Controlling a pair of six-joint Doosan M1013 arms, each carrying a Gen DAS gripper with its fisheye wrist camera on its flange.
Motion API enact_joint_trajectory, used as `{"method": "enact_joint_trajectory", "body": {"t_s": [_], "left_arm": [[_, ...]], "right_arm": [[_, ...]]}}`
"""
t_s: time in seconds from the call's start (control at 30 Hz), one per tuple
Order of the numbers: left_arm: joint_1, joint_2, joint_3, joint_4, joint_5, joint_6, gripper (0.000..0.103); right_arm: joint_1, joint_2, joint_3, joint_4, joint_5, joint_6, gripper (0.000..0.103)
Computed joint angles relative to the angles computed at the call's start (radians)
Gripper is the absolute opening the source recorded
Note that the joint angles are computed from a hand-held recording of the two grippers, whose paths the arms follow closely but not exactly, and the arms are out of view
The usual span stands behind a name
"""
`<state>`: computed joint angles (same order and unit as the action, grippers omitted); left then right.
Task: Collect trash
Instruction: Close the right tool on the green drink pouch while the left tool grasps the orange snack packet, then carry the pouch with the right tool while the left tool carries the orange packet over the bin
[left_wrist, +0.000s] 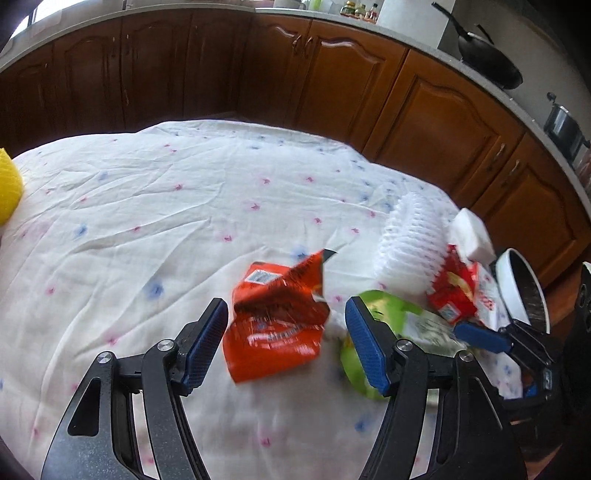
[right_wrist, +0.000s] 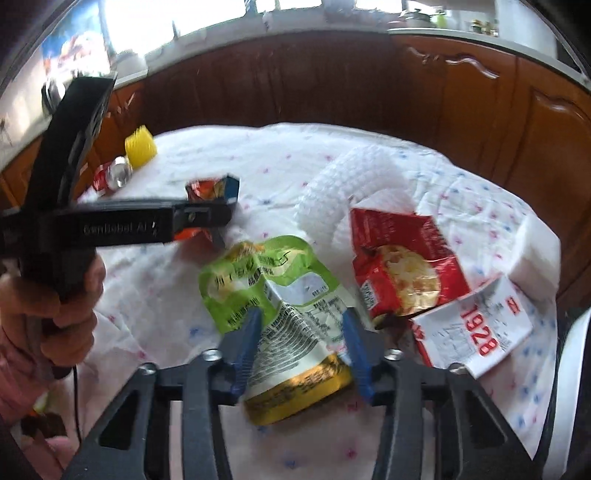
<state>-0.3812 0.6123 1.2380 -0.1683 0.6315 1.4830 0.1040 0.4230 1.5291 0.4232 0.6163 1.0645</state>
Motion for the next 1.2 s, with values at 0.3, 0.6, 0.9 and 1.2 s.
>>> {"method": "enact_joint_trajectory", "body": {"t_s": [0.3, 0.6, 0.9, 1.2], "left_arm": [[0.004, 0.007, 0.003, -0.035, -0.007, 0.063, 0.049], [0.007, -0.058, 0.085, -0.153, -0.065, 0.142, 0.045], [0.01, -0.1, 0.14, -0.223, -0.089, 0.182, 0.044], [-0.002, -0.122, 0.164, -0.267, -0.084, 0.236, 0.043]], "right_arm": [[0.005, -0.02, 0.014, 0.016, 0.008, -0.041, 0.01], [-0.024, -0.065, 0.077, 0.138, 0.072, -0.031, 0.009], [0.01, -0.036, 0.041, 0.048, 0.046, 0.01, 0.014], [-0.013, -0.112, 0.138, 0.106, -0.034, 0.016, 0.005]]}}
